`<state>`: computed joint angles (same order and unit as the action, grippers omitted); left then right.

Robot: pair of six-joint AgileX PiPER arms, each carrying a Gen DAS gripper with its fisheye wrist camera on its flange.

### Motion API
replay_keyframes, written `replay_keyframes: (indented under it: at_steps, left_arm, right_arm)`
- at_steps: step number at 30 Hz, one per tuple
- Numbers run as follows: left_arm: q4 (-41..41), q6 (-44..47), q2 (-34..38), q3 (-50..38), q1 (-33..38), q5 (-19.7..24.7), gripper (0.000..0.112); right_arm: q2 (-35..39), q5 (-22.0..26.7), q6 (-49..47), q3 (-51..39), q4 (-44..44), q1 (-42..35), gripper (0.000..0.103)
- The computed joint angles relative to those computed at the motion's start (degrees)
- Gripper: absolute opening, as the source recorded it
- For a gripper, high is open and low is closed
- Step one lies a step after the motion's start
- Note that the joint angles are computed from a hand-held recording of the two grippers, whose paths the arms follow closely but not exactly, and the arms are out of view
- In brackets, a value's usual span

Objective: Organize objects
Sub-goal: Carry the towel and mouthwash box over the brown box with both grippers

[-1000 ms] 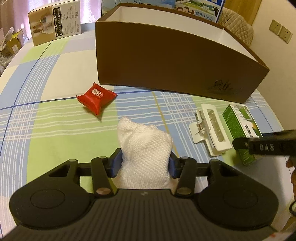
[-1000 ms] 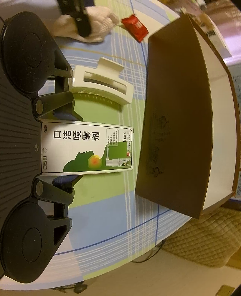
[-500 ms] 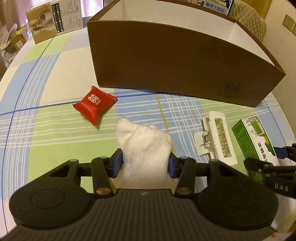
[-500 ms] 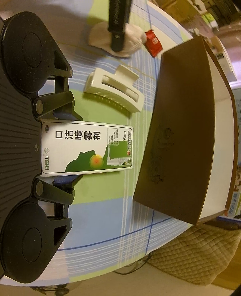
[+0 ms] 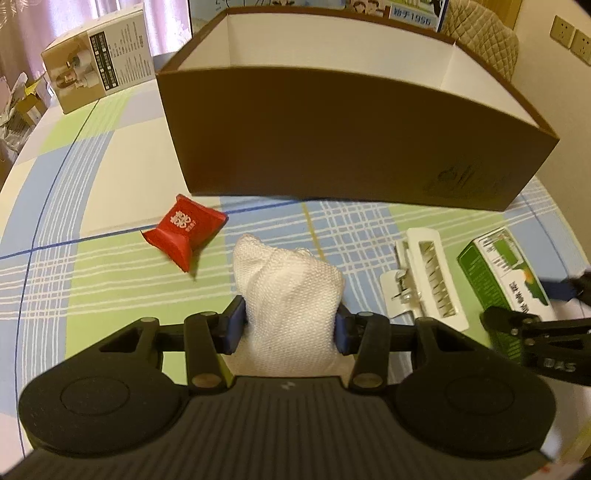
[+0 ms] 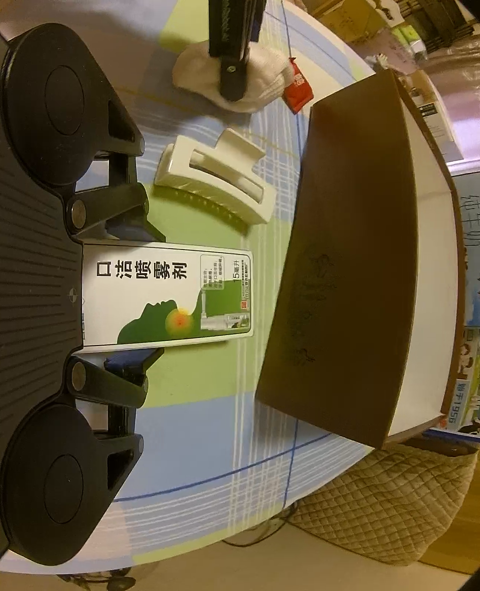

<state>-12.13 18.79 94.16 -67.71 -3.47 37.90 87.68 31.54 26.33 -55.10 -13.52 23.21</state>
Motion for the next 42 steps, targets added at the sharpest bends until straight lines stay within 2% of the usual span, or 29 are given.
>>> replay_keyframes:
  at_steps: [7, 11, 15, 22, 26, 32, 35, 42]
  left_arm:
    - [-4.49, 3.98, -3.27, 0.13, 1.3, -0.22, 0.041]
    - [-7.41, 6.99, -5.29, 0.26, 2.47, 0.2, 0.041]
    - [-8.98, 8.48, -7.77, -0.6, 3.44, 1.12, 0.041]
    - [-12.29, 8.45, -8.3, -7.65, 4.34, 4.28, 0.041]
    - [-10.51, 6.42, -4.25, -15.1, 2.37, 6.59, 0.041]
    - [-8.1, 3.77, 5.12, -29.82, -0.36, 9.88, 0.041]
    - [-5.96, 1.77, 10.41, -37.76, -1.68, 12.93, 0.041]
    - [-1.74, -1.82, 22.76, -54.79, -3.58, 18.62, 0.041]
  right_arm:
    - [-6.16, -2.95, -7.17, 2.64, 10.67, -4.62, 0.052]
    - [-10.15, -1.8, -11.56, 2.3, 14.9, -5.33, 0.052]
    - [-11.86, 0.43, -16.59, -1.3, 17.87, -5.56, 0.052]
    - [-9.32, 4.31, -25.57, -13.06, 23.88, -8.05, 0.052]
    - [-4.91, 6.92, -29.58, -21.37, 26.43, -10.92, 0.052]
    - [5.02, 9.8, -31.26, -32.75, 24.39, -13.21, 0.052]
    - [11.46, 12.55, -29.99, -39.32, 21.96, -13.2, 0.052]
    - [21.3, 14.33, -28.22, -47.81, 21.29, -13.89, 0.052]
